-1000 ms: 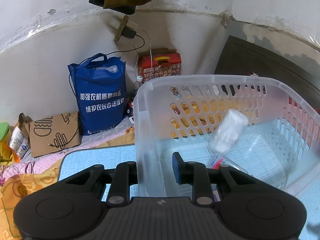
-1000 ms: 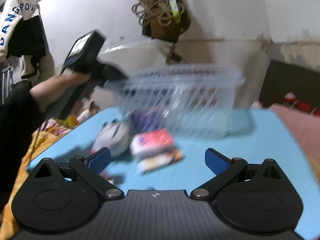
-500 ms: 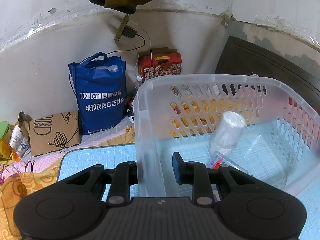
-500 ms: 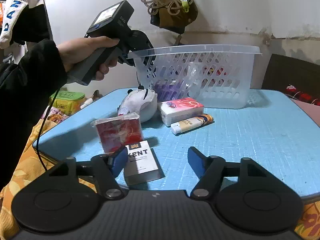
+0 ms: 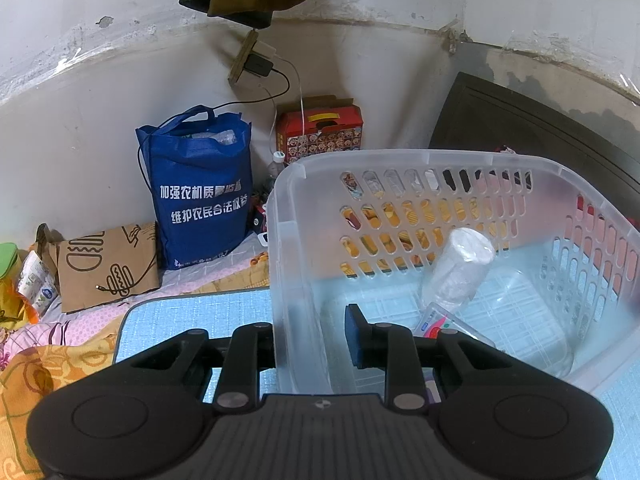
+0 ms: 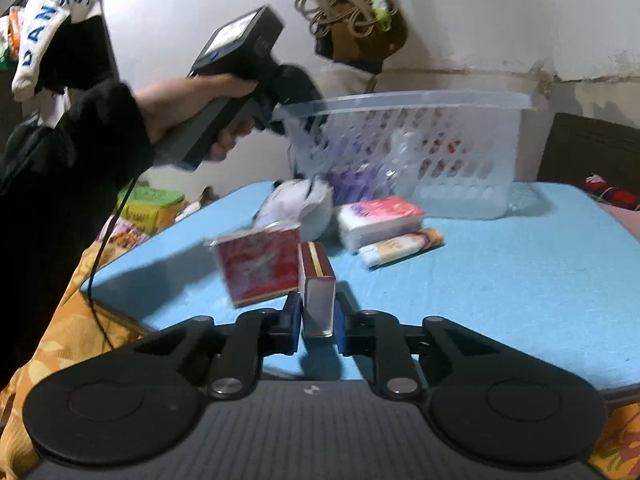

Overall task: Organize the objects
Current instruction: 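Grasp the white KENT pack with the right tool and drop it into the basket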

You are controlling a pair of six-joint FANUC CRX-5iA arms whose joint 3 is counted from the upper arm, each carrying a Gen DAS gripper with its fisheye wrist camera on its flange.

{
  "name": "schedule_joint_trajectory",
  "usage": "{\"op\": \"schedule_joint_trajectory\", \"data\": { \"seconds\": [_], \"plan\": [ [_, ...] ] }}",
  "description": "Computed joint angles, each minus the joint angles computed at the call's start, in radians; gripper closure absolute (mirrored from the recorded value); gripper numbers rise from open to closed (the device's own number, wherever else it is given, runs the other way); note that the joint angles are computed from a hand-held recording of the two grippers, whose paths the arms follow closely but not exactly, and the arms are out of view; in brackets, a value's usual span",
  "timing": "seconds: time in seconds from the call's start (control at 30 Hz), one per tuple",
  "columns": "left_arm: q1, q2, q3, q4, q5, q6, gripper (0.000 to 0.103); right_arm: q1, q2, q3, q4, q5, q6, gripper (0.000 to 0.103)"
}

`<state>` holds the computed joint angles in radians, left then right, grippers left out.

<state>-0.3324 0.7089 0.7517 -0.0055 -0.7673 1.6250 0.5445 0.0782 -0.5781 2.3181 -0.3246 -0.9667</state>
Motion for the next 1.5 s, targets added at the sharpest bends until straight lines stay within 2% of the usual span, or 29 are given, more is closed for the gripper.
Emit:
{"op": "schedule_joint_trajectory", "data": {
  "seconds": [0.2,0.47,0.67,0.77,0.87,0.97,1.03,1.1,1.23,1.37,1.4,1.43,1.5],
  "plan": [
    [0.001,0.0,0.001,0.002,0.0,-0.001,0.073,-0.011,-0.018,-0.021,-0.042,-0.04,0.021,0.085],
    [0.004,-0.002,-0.01,0.022,0.006,-0.017,0.073,0.02,-0.006,-0.015,-0.18,-0.111,0.126,0.085],
    [0.005,0.0,-0.006,0.022,0.003,-0.016,0.073,0.027,-0.003,-0.009,-0.231,-0.144,0.163,0.085],
    [0.005,0.001,-0.003,0.02,-0.001,-0.016,0.073,0.015,-0.015,-0.004,-0.214,-0.153,0.154,0.085],
    [0.006,0.001,-0.004,0.021,0.001,-0.017,0.073,-0.01,-0.031,0.012,-0.144,-0.168,0.129,0.085],
    [0.005,0.002,0.0,0.02,-0.003,-0.015,0.073,-0.029,-0.028,0.065,-0.067,-0.223,0.162,0.085],
    [0.006,0.004,0.004,0.022,-0.007,-0.015,0.073,-0.047,0.001,0.13,-0.063,-0.23,0.208,0.085],
    [0.006,0.006,0.007,0.021,-0.011,-0.013,0.073,-0.066,0.055,0.219,-0.128,-0.212,0.283,0.085],
    [0.008,0.009,0.014,0.024,-0.024,-0.014,0.073,-0.06,0.194,0.402,-0.404,-0.175,0.524,0.085],
    [0.008,0.01,0.018,0.023,-0.029,-0.019,0.073,-0.038,0.266,0.488,-0.557,-0.19,0.679,0.084],
    [0.008,0.01,0.019,0.022,-0.03,-0.017,0.073,-0.028,0.282,0.509,-0.606,-0.198,0.739,0.077],
    [0.007,0.009,0.019,0.02,-0.031,-0.015,0.073,-0.027,0.285,0.512,-0.61,-0.199,0.746,0.048],
    [0.008,0.009,0.017,0.021,-0.029,-0.015,0.073,-0.029,0.29,0.513,-0.603,-0.205,0.743,0.006]
  ]
}}
